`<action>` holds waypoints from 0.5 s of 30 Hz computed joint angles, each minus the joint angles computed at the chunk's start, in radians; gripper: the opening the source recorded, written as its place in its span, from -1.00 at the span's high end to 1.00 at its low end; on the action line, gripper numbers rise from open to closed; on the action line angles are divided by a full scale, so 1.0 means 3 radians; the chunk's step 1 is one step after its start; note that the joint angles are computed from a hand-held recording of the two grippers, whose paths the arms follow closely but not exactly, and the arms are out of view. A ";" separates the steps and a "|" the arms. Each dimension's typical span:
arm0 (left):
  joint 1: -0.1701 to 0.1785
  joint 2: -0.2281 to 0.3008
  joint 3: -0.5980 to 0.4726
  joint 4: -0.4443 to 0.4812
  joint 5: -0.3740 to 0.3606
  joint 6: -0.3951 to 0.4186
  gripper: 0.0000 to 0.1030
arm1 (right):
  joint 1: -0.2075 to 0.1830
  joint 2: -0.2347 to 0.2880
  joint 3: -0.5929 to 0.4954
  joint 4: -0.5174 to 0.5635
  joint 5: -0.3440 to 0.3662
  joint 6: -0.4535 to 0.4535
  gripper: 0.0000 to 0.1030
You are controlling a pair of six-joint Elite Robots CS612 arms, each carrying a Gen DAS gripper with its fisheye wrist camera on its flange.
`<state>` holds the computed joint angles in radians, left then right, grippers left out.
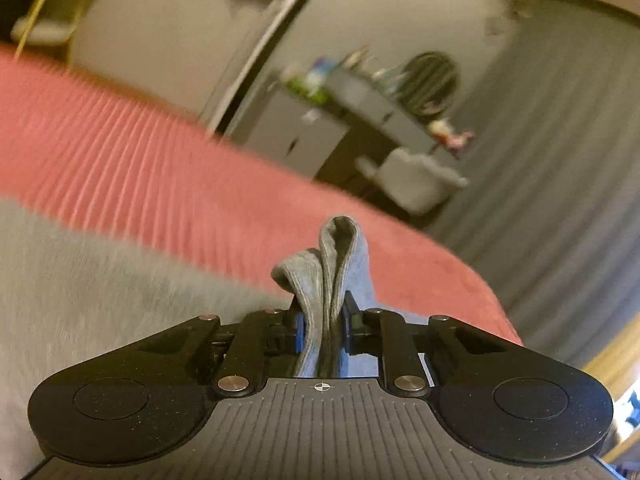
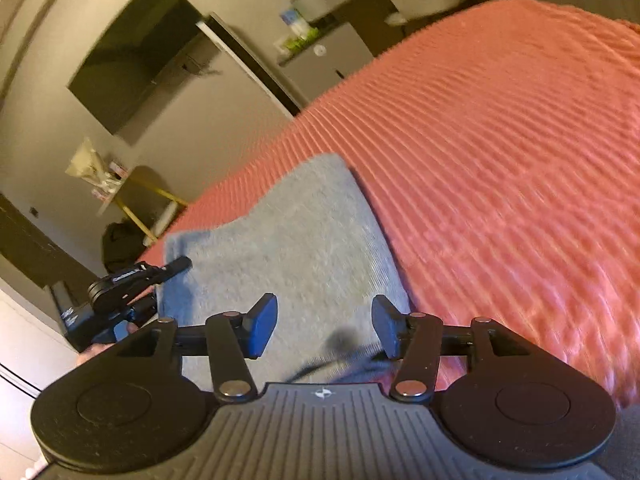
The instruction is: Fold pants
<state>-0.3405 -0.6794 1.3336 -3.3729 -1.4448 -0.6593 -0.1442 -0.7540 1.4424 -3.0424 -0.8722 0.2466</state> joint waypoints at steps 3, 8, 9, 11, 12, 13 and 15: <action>-0.0020 -0.0052 -0.0003 0.0300 0.0220 0.0054 0.51 | 0.0011 0.0046 -0.0055 -0.0115 -0.0046 -0.0016 -0.05; -0.0057 -0.0204 0.0130 0.1167 0.0586 -0.0206 0.19 | 0.0044 0.0140 -0.0170 -0.0065 -0.0255 0.0212 -0.06; -0.0053 -0.0246 0.0181 0.1171 0.0469 -0.0225 0.10 | 0.0040 0.0145 -0.0169 -0.0047 -0.0262 0.0281 -0.06; -0.0046 -0.0339 0.0336 0.1068 0.0238 -0.0227 -0.19 | 0.0017 0.0159 -0.0175 0.0066 -0.0174 0.0363 -0.06; -0.0047 -0.0370 0.0394 0.1015 0.0154 -0.0269 -0.23 | 0.0009 0.0168 -0.0180 0.0121 -0.0145 0.0383 -0.08; -0.0042 -0.0379 0.0412 0.0995 0.0050 -0.0337 -0.32 | 0.0000 0.0181 -0.0199 0.0195 -0.0098 0.0398 -0.15; -0.0028 -0.0375 0.0438 0.0946 -0.0126 -0.0504 -0.40 | -0.0024 0.0225 -0.0270 0.0422 0.0097 0.0424 -0.34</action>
